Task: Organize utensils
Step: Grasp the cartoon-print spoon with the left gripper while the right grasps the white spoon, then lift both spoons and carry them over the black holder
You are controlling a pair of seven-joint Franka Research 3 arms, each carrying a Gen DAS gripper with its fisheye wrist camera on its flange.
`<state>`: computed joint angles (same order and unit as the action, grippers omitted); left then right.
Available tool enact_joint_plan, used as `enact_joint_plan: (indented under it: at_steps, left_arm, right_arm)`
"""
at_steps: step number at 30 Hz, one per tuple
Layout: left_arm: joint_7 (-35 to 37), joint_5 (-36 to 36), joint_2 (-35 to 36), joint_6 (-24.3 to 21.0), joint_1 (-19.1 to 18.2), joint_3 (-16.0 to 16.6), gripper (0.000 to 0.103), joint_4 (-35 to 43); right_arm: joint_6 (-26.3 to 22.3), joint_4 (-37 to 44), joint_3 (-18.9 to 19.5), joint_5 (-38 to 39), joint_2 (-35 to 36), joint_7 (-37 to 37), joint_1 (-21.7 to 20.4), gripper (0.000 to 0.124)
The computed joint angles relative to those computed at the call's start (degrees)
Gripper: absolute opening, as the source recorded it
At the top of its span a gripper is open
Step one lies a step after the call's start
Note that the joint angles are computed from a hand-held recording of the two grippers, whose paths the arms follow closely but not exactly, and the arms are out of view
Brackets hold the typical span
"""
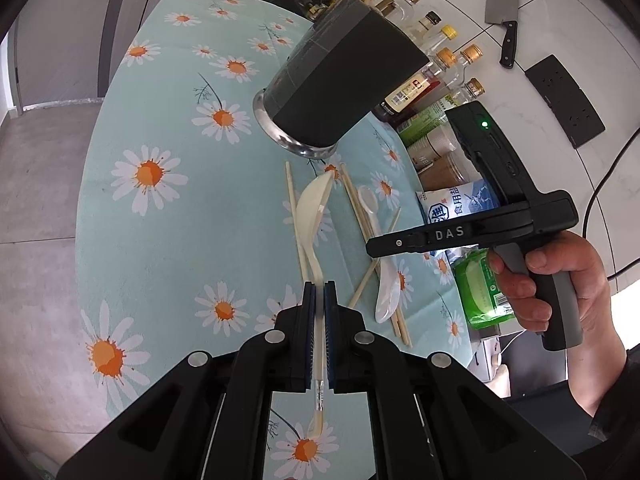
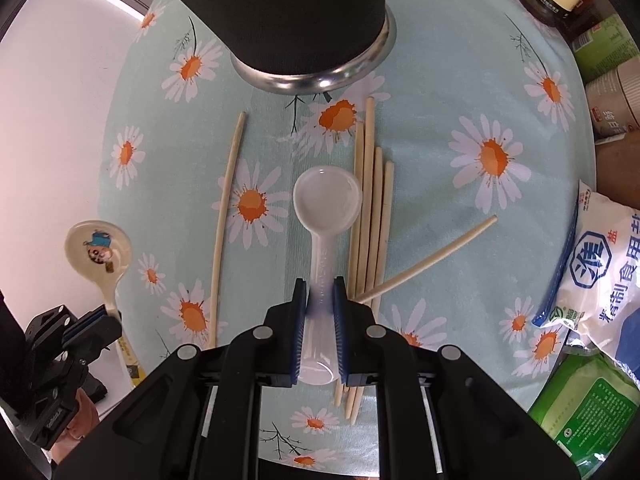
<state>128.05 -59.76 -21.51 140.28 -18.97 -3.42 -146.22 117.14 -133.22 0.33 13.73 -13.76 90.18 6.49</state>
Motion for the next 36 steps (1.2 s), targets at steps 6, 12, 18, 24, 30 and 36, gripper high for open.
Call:
enact_joint_plan:
  at_steps: [6, 12, 18, 24, 30, 36]
  left_arm:
    - [0.12, 0.60, 0.42, -0.12, -0.22, -0.32, 0.003, 0.85]
    - [0.02, 1.22, 0.47, -0.18, -0.37, -0.49, 0.003, 1.53]
    - [0.39, 1.73, 0.43, -0.13, -0.58, -0.45, 0.003, 2.76]
    - [2.04, 0.47, 0.38, 1.01, -1.07, -0.21, 0.003, 4.79]
    - [6.12, -3.56, 0.58, 2.96, -1.91, -0.10, 0.003, 7.97]
    - [11.05, -9.75, 1.72, 5.53, -2.35, -0.24, 0.003, 11.73]
  right_arm:
    - [-0.49, -1.48, -1.15, 1.82, -3.84, -1.66, -0.84, 0.014]
    - [-1.54, -2.14, -2.09, 3.75, -7.79, -3.34, -2.11, 0.014]
    - [-0.90, -2.30, -1.98, 4.82, -10.93, -4.08, -2.70, 0.014]
    - [0.58, -1.43, -1.42, 4.71, -13.98, -3.79, -2.59, 0.014]
    - [1.74, 1.38, -1.07, 4.61, -14.23, -3.10, -2.41, 0.014]
    - [3.72, 4.85, -0.94, 4.45, -12.88, -3.12, -2.02, 0.014]
